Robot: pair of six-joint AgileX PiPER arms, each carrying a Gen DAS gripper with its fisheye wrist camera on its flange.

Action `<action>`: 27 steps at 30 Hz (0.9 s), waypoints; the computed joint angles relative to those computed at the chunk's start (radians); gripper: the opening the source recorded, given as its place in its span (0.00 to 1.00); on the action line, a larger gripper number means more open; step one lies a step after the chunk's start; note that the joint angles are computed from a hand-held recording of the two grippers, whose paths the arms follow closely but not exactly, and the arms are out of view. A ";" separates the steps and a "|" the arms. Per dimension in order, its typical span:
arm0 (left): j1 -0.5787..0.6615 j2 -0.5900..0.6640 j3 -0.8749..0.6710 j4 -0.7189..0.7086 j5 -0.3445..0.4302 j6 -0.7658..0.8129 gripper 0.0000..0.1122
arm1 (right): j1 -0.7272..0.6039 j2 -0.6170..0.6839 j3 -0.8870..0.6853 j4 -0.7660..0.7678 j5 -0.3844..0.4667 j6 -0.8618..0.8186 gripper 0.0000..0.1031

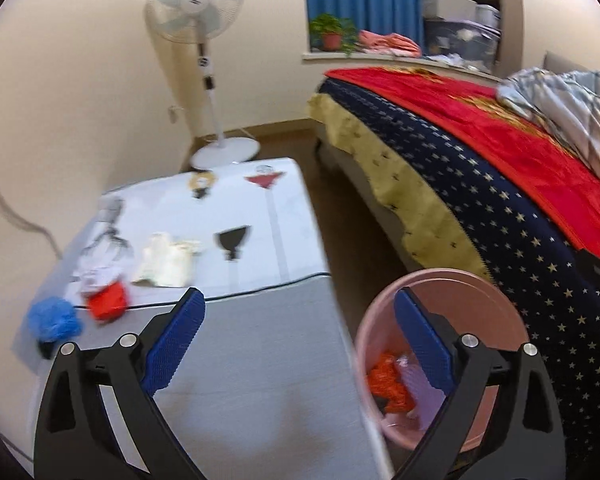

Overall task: Collect trash
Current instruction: 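Move both grippers back over the ironing board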

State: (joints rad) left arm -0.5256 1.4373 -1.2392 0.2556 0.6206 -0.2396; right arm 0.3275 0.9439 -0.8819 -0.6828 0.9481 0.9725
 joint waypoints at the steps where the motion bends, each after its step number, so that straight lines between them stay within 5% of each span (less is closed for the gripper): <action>1: 0.025 -0.020 0.005 -0.008 0.003 0.025 0.82 | 0.015 0.006 -0.007 -0.001 -0.002 0.013 0.79; 6: 0.244 -0.113 0.007 -0.044 0.023 0.181 0.83 | 0.159 0.072 -0.051 -0.072 0.018 0.131 0.82; 10: 0.452 -0.141 0.039 -0.109 -0.105 0.338 0.83 | 0.288 0.168 -0.105 -0.158 0.020 0.253 0.83; 15: 0.668 -0.059 -0.006 -0.391 -0.158 0.525 0.83 | 0.385 0.319 -0.197 -0.243 -0.008 0.359 0.85; 19: 0.741 0.027 -0.050 -0.475 -0.164 0.553 0.83 | 0.427 0.435 -0.270 -0.286 -0.039 0.401 0.85; 24: 0.735 0.083 -0.092 -0.264 -0.230 0.411 0.83 | 0.435 0.595 -0.386 -0.338 -0.079 0.426 0.87; 27: 0.756 0.115 -0.137 -0.326 -0.201 0.469 0.83 | 0.385 0.741 -0.513 -0.299 -0.128 0.396 0.87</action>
